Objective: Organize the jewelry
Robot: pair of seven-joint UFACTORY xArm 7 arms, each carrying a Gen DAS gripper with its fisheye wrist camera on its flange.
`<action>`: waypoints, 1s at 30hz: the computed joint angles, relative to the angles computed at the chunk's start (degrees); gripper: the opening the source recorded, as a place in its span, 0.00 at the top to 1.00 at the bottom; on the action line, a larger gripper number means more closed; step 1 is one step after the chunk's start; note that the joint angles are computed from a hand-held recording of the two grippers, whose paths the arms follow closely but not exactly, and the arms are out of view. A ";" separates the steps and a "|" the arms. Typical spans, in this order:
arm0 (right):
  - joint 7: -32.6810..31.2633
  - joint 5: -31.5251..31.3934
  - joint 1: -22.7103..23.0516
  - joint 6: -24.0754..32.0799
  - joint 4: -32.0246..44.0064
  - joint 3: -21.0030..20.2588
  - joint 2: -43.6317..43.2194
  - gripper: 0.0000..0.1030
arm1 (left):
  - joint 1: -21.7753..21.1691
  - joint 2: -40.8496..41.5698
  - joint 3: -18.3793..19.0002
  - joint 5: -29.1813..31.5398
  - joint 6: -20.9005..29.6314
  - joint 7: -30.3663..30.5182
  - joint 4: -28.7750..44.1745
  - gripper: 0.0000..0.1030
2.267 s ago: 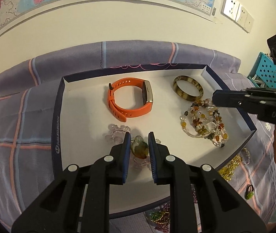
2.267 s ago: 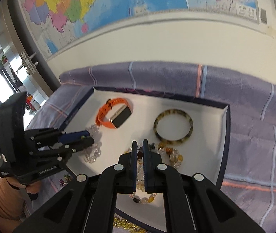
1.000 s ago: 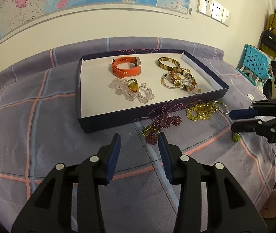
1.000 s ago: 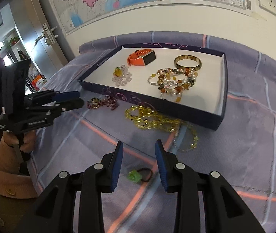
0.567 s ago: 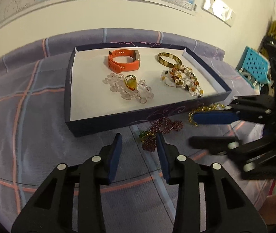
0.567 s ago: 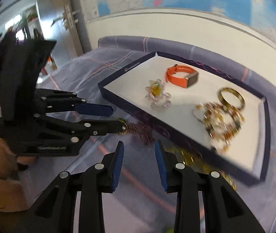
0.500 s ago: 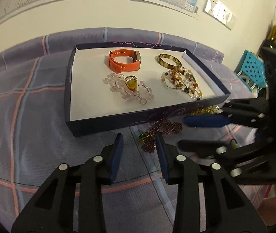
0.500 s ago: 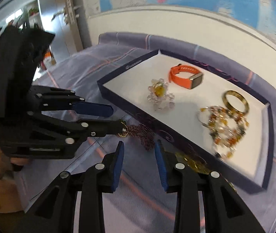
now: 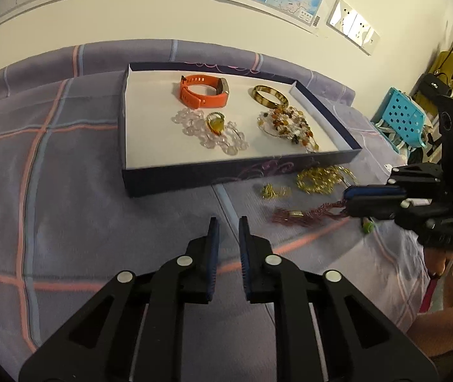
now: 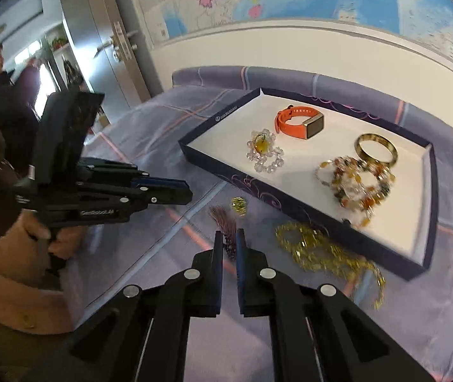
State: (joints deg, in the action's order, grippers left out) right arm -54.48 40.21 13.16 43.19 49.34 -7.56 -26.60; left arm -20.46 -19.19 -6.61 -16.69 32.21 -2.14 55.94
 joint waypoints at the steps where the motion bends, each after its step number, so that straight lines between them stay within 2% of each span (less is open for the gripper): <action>1: 0.01 -0.04 -0.24 0.62 -0.41 -0.36 -0.53 1.00 | -0.05 -0.40 -0.07 0.17 -0.06 0.18 -0.34 0.89; 6: 0.17 0.13 -0.70 3.83 -1.75 -1.28 -1.31 1.00 | -0.10 -1.05 -1.17 2.21 -0.19 -0.17 -0.50 0.88; 8: 0.85 -0.78 -1.42 2.57 -2.66 -0.15 -1.82 0.98 | -0.34 -0.78 -1.54 2.91 -0.48 -0.28 -0.13 0.84; 10: 1.62 -0.39 -1.52 1.78 -2.93 -0.32 -1.80 0.96 | -0.39 0.10 -2.22 4.27 -1.08 -0.46 0.76 0.75; 13: 2.71 0.48 -1.55 0.01 -2.48 -0.46 -0.65 0.89 | -0.21 2.48 -3.35 6.72 -1.35 -1.53 3.19 0.70; 15: 2.90 1.56 -1.32 -0.29 -2.08 -0.91 0.15 0.87 | -0.16 5.17 -3.89 8.06 -1.33 -2.41 5.78 0.66; 19: 3.58 1.36 -1.84 -2.23 -2.21 -0.52 0.82 0.87 | -0.53 10.19 -4.35 9.05 0.18 -4.28 10.84 0.66; 22: 3.99 0.73 -2.38 -3.37 -2.39 -0.52 0.94 0.86 | -0.37 12.48 -5.12 11.99 1.36 -8.24 13.00 0.67; 23: 4.33 0.33 -2.70 -4.53 -2.63 -0.26 0.91 0.85 | -0.31 13.18 -5.30 13.11 2.07 -10.06 13.68 0.67; 25: 4.99 -0.57 -3.08 -6.77 -2.80 0.13 1.13 0.69 | -0.33 13.75 -5.39 14.83 2.41 -13.01 14.03 0.71; 26: 5.78 -1.34 -3.47 -9.22 -3.14 0.78 1.21 0.66 | -0.35 13.73 -5.34 15.62 2.39 -13.84 14.03 0.73; 27: 6.25 -1.68 -3.35 -10.25 -2.85 0.68 1.75 0.64 | -0.40 13.80 -5.24 15.80 2.87 -14.50 14.23 0.87; 28: 6.84 -1.94 -3.20 -10.87 -2.28 0.52 2.58 0.59 | -0.48 13.93 -5.02 15.27 3.10 -14.56 14.30 0.93; 30: 8.80 -3.81 -3.57 -12.66 -1.35 1.30 4.40 0.55 | -0.64 13.46 -4.52 13.40 2.79 -13.81 13.70 0.93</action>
State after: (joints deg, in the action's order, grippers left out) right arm -45.68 36.39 9.60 30.53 47.98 -6.26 -22.20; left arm -21.10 -5.73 -11.13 -3.29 35.00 -15.95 69.64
